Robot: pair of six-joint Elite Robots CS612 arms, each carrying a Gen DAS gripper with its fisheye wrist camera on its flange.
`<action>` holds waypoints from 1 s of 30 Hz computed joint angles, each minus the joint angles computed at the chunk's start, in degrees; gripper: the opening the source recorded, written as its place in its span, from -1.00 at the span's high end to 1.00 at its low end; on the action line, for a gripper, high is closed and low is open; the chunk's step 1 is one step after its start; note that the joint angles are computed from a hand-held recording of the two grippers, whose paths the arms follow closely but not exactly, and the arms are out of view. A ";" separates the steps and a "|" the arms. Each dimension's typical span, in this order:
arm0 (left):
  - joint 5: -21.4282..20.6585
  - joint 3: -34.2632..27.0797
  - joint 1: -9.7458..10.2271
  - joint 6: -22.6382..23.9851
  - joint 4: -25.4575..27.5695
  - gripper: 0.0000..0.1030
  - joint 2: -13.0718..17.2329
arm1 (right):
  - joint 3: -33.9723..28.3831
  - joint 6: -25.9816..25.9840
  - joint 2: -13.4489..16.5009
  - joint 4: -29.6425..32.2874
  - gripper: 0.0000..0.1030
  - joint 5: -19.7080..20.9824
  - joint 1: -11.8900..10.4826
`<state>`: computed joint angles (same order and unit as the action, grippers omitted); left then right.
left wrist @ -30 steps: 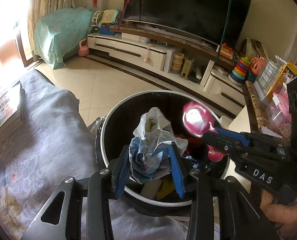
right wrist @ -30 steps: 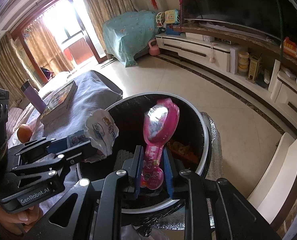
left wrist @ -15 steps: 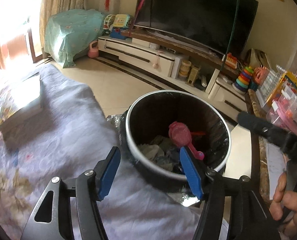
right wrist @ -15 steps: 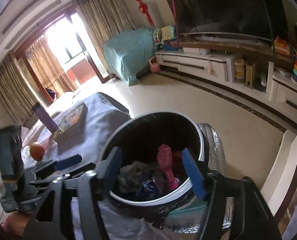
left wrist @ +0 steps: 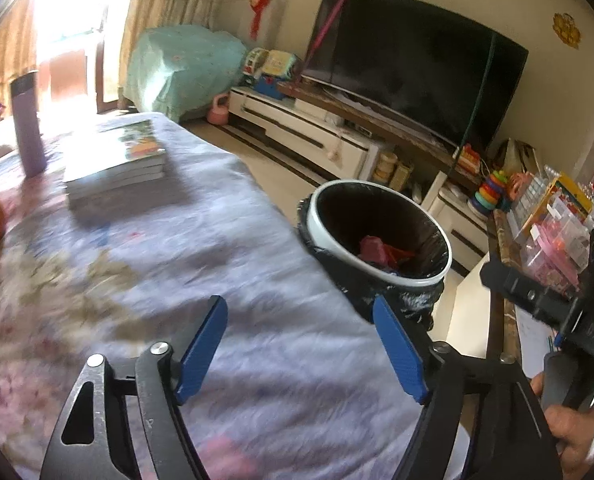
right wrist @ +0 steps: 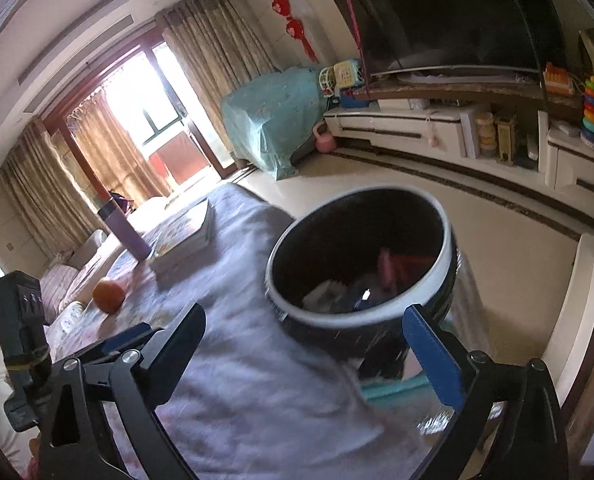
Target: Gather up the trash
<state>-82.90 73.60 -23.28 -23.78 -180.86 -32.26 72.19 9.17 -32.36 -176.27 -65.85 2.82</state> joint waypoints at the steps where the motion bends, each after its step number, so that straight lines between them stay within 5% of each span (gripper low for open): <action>1: 0.52 1.41 -0.08 -0.11 -1.37 -0.52 -0.58 | 0.82 0.00 -0.32 -0.58 -0.94 -0.16 0.19; 12: 4.74 12.22 -1.37 2.18 -14.77 -0.64 -5.04 | 7.11 -1.67 -3.97 -13.24 -0.99 -5.00 2.10; 15: 9.96 14.31 -2.29 3.53 -19.32 -0.93 -5.70 | 8.14 -1.84 -4.62 -18.86 -1.00 -7.31 2.55; 19: 21.45 16.13 -4.49 6.11 -22.85 -0.99 -5.56 | 8.68 -2.79 -4.13 -23.99 -1.00 -12.49 3.58; 24: 24.96 17.27 -5.41 5.54 -24.98 -0.99 -4.78 | 8.10 -3.73 -1.83 -27.67 -1.00 -17.16 4.68; 30: 26.99 16.52 -5.79 5.45 -25.05 -0.99 -3.78 | 7.69 -5.57 -0.38 -28.30 -1.00 -18.25 5.33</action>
<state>-55.91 90.12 -29.07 -18.33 -205.91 -36.04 79.87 3.61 -32.73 -204.57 -84.10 8.15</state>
